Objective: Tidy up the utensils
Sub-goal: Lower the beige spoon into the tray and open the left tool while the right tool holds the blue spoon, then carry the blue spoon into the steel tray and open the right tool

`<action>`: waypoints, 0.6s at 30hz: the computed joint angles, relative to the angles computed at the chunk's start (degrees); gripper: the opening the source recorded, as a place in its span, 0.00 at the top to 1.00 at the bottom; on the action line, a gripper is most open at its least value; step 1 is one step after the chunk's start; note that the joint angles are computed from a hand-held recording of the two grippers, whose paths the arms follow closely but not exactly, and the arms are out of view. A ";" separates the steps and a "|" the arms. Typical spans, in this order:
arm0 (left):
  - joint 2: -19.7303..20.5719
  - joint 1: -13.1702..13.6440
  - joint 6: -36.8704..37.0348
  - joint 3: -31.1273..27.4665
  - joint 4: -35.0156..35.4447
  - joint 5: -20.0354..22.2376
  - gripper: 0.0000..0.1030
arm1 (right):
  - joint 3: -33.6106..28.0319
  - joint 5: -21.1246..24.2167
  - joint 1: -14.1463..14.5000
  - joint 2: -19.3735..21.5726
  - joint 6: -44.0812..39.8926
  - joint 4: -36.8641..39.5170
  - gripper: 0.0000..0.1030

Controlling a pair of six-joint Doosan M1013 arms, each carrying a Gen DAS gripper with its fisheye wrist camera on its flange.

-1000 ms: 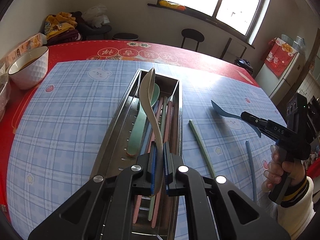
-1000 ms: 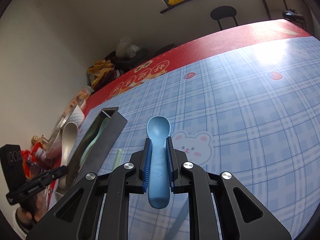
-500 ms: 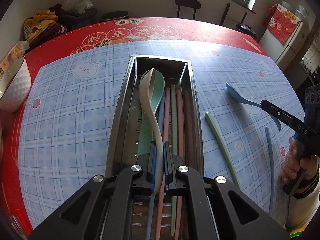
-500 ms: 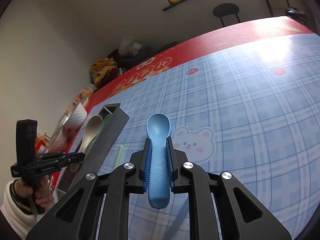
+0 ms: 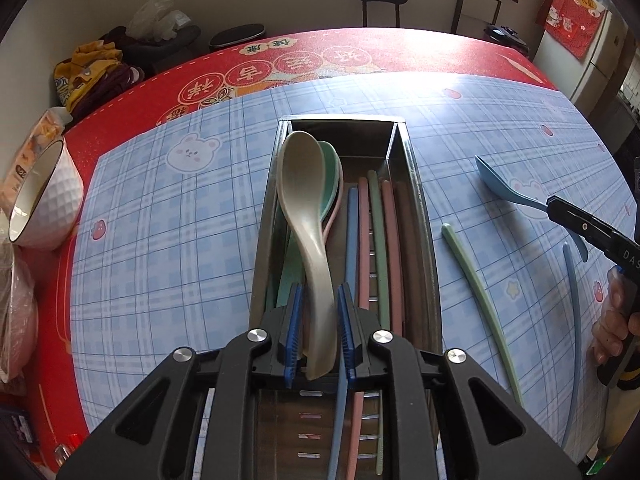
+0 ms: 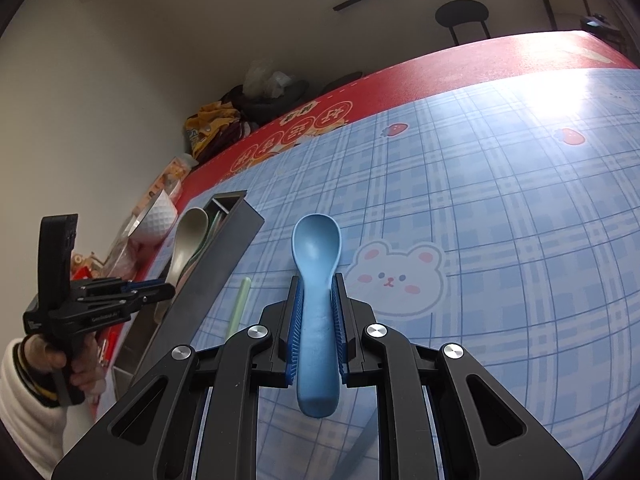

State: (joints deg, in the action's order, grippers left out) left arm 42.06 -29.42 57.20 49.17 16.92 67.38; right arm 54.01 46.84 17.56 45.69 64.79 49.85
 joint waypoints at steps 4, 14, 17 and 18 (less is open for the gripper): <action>-0.45 -0.32 -0.59 0.52 1.39 -0.33 0.78 | -0.17 0.62 0.02 0.11 -0.26 -0.09 0.86; -4.79 -2.50 -7.75 7.56 8.92 -8.75 0.73 | -1.88 2.87 0.15 1.13 -0.15 -0.47 0.86; -6.38 -3.48 -12.13 10.85 13.14 -11.98 0.70 | -2.89 4.29 0.42 1.61 0.09 -1.81 0.86; -6.88 -3.69 -13.61 11.89 14.10 -13.00 0.70 | -3.34 4.59 0.63 1.78 0.50 -2.90 0.86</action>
